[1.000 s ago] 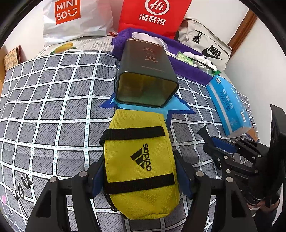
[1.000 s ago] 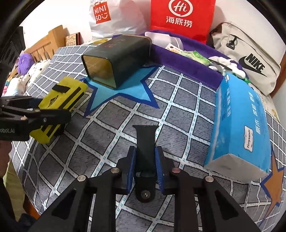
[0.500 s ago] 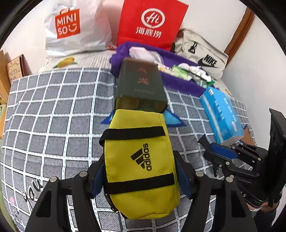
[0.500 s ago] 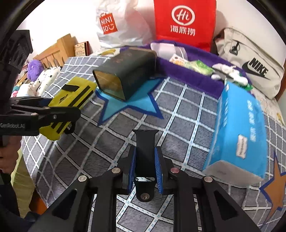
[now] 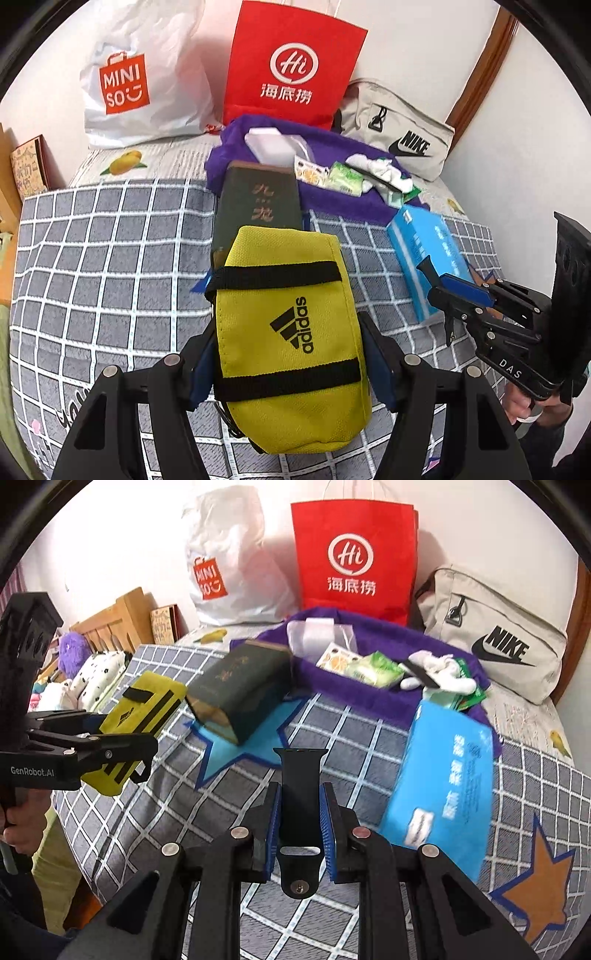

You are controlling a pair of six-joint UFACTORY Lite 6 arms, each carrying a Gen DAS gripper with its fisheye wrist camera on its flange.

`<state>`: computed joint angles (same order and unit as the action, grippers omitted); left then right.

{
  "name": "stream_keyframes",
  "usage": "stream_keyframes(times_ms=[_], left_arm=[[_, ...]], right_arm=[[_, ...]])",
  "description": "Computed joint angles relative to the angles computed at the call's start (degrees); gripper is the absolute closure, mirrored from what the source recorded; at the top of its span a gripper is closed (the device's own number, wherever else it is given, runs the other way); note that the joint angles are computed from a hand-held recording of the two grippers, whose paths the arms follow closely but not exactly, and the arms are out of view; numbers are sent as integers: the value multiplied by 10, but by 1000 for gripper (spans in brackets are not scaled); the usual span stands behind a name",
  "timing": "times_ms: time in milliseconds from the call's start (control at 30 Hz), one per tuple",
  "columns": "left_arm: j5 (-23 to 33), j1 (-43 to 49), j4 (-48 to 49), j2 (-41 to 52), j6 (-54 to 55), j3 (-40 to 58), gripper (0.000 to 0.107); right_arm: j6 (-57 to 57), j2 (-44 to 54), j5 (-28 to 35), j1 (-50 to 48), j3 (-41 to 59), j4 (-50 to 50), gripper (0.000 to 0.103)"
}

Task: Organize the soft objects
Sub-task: 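Carry the yellow pouch and black strap piece up onto the purple towel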

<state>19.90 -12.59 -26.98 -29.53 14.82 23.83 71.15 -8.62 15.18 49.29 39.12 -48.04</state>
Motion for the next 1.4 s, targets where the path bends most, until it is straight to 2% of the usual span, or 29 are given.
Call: stream_keyframes(times_ms=[333,600,767,967,1233,1400], left_arm=[[-18,-59,83,95,-109,106,41],[-23,-66,98,185,-117,199,41],[-23,-61,96,244,-113,254,41],[-20,-60,122,309,-134,321,41],[1,-36,94,421,-96,449,41],[19,-26,92,500,-93,536,41]], right_arm=[[-231,-14,-19,-93,40,171,82],[-423,12,-28,-169,83,339,82],[-546,55,-37,-211,122,444,82],[-759,118,-43,-255,180,643,82],[-901,224,-14,-295,295,763,82],[-931,297,11,-312,373,783,82]])
